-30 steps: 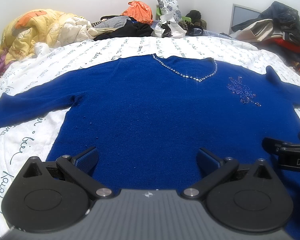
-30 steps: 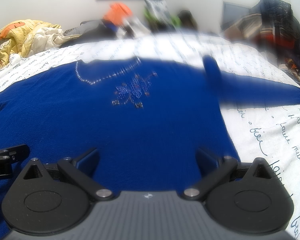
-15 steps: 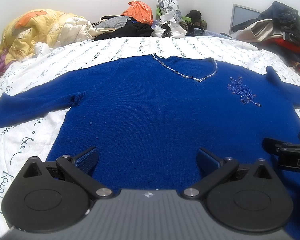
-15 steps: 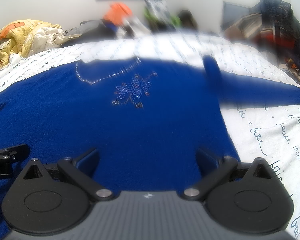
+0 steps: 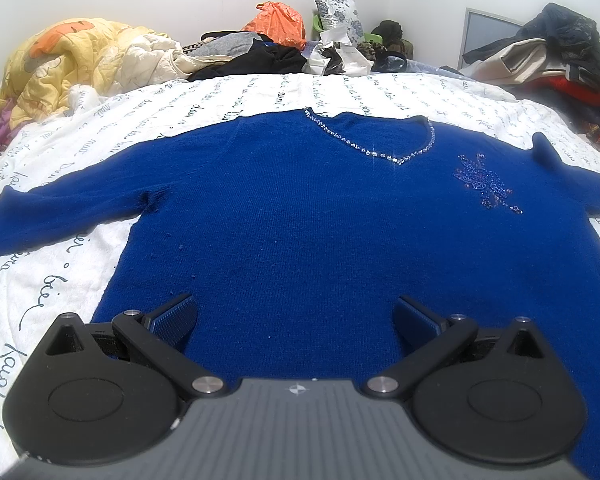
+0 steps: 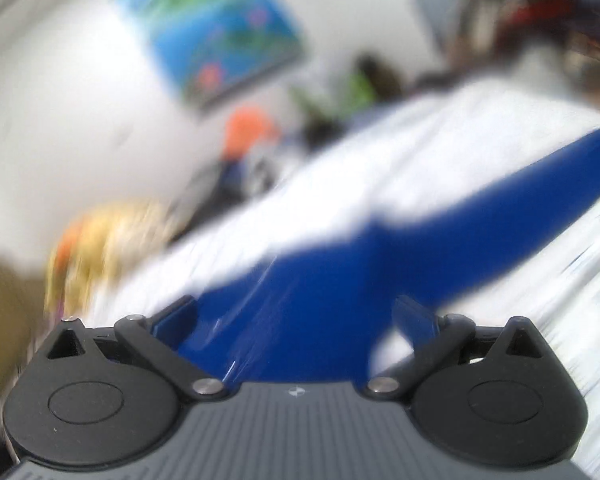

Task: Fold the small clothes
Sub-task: 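Grasp the sweater sleeve with the right gripper and fold it across the body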

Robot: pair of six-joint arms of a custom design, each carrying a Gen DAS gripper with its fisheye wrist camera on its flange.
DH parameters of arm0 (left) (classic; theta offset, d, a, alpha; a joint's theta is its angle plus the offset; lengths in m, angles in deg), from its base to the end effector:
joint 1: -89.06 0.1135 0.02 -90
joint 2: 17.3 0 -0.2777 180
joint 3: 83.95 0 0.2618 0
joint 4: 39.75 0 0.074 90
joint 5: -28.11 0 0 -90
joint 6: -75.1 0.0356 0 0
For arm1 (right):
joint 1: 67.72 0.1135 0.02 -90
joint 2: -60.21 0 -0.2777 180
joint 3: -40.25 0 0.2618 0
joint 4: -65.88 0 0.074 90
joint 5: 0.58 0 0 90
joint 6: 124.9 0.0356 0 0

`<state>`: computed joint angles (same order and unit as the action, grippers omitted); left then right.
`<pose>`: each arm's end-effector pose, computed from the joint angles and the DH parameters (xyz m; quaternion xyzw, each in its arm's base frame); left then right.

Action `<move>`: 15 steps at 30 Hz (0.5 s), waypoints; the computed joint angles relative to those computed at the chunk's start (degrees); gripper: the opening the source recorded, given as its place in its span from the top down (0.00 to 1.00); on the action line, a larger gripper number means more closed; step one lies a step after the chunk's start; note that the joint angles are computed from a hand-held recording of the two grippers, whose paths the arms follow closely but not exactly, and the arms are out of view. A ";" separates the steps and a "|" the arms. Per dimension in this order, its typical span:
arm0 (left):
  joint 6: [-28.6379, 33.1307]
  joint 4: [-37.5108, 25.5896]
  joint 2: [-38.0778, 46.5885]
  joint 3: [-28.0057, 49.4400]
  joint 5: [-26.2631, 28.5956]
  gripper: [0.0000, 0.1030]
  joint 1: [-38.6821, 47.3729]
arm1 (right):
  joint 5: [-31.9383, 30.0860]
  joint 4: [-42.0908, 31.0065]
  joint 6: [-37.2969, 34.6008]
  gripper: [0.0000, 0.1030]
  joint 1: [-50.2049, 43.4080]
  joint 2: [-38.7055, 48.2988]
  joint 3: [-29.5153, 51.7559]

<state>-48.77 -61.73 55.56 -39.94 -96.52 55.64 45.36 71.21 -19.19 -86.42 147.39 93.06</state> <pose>0.2054 -0.1113 0.1725 -0.1033 0.8991 0.0561 0.4218 0.3011 -0.0758 0.1947 0.0546 0.8194 0.3109 0.4785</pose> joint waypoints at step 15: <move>0.03 0.11 0.05 -0.04 0.02 0.00 0.02 | 6.95 -22.12 16.45 0.64 -15.62 45.63 56.05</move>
